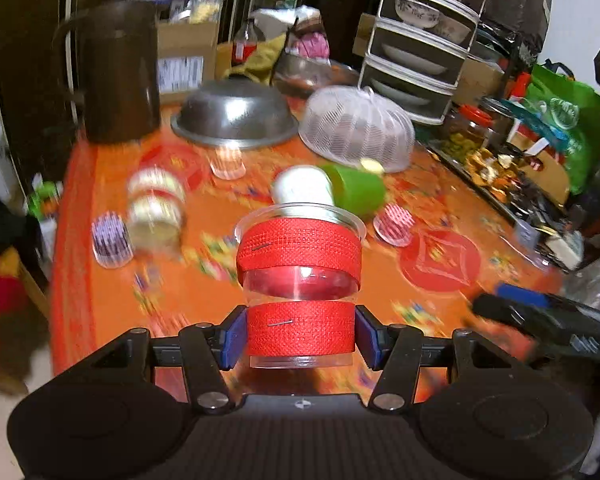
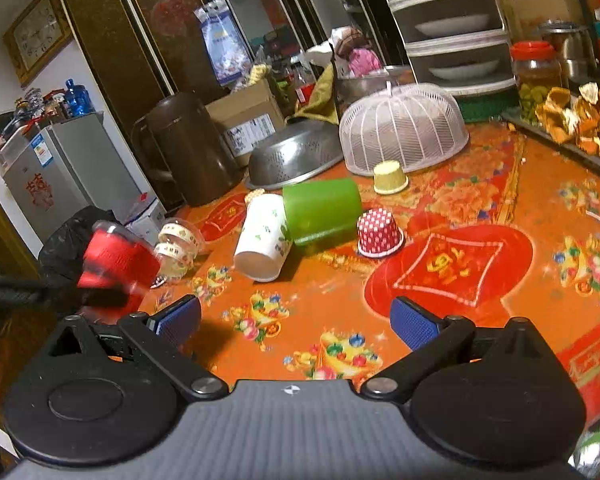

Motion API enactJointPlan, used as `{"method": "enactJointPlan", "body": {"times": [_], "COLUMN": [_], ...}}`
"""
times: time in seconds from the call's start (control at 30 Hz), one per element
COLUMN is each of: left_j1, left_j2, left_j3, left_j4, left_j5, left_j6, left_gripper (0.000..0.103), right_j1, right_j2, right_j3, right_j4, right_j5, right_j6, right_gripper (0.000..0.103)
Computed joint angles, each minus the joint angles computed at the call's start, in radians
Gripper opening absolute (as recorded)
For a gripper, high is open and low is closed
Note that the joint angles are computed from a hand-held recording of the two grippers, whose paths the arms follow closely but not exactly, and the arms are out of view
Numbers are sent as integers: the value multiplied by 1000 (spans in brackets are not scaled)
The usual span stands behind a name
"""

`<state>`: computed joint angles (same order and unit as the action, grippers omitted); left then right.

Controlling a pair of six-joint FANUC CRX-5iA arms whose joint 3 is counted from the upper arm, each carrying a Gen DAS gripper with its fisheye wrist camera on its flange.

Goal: Flip cup upright
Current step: 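Close the right tool on the red-banded cup while the left tool holds it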

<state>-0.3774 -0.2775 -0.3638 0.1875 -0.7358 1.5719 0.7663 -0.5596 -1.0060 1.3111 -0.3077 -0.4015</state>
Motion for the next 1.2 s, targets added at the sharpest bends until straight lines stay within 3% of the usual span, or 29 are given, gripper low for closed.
{"method": "enactJointPlan", "body": {"times": [0.07,0.3,0.53,0.7,0.8,1.03,1.13,1.2], "left_j1": [-18,-31,-78,-76,-70,-60,-50,-45], "left_j2": [-6,5,41,28,20,11,5,1], "left_j3": [-25,-131,-105,-129,-155,-182,-201,-213], "left_j4": [-7,147,76,94,130,182,220,240], "left_j5": [-3,45,30,49,72,89,98,103], "left_j6": [48,34,100,103,87,50,22,4], "left_gripper": [59,59,59,59,59,59,59,59], "right_j1": [44,169,217,217,209,168,137,139], "right_j2": [6,26,56,131,177,270,312,333], "right_j3": [14,75,149,293,374,536,600,615], "right_j4": [-62,-278,-532,-939,-1082,-1299,-1413,-1403], "right_j5": [-46,-163,-179,-178,-216,-310,-354,-379], "right_j6": [36,186,335,644,747,948,1043,1036], "right_gripper": [102,102,102,102,102,102,92,89]}}
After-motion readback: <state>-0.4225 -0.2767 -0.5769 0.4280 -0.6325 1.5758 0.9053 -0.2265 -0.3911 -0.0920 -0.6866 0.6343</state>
